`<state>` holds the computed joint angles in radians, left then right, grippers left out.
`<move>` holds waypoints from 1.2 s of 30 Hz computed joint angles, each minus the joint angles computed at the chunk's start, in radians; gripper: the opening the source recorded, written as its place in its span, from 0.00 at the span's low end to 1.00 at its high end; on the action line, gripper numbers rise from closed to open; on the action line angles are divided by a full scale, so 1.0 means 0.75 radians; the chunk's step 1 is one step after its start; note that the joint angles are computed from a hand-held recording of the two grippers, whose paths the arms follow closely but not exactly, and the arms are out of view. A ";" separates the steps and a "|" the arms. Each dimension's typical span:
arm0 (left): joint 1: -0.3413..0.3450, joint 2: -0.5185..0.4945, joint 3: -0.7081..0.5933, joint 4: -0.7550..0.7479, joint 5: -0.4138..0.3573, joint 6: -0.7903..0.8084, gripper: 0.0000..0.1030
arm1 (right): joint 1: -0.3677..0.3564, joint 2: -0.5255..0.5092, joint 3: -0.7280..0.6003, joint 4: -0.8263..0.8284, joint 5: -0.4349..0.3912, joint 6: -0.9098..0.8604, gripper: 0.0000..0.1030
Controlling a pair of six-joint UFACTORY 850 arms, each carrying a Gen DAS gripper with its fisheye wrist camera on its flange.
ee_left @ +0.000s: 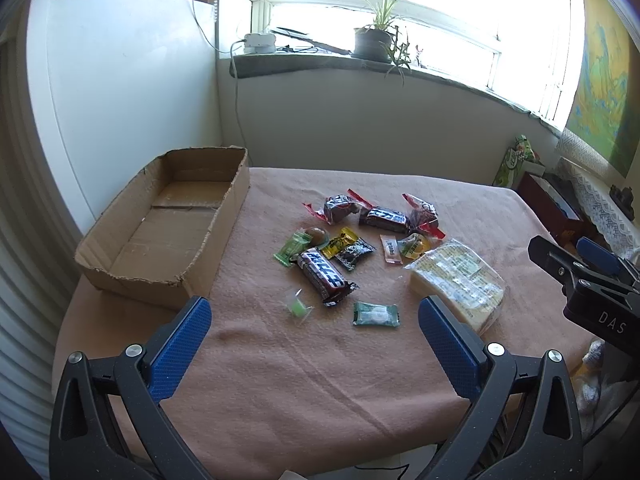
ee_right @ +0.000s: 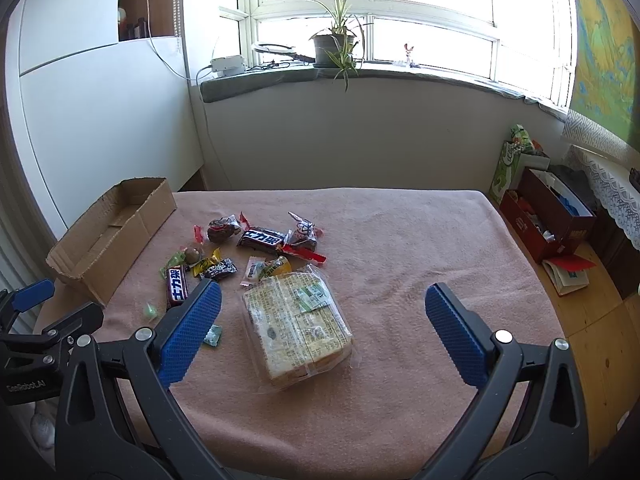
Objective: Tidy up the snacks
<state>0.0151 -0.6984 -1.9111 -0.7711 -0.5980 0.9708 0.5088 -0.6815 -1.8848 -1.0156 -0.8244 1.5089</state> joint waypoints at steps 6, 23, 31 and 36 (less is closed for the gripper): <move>-0.006 -0.020 -0.025 0.016 -0.021 -0.023 1.00 | -0.012 0.007 0.015 0.003 0.024 -0.012 1.00; -0.029 -0.243 -0.292 0.009 -0.480 -0.223 0.92 | -0.210 0.081 0.173 0.524 0.496 -0.492 1.00; -0.044 -0.410 -0.527 -0.035 -0.763 -0.345 0.62 | -0.287 -0.012 0.069 1.245 0.533 -1.181 0.85; -0.062 -0.506 -0.668 -0.052 -0.889 -0.424 0.55 | -0.330 -0.090 -0.009 1.638 0.464 -1.502 0.70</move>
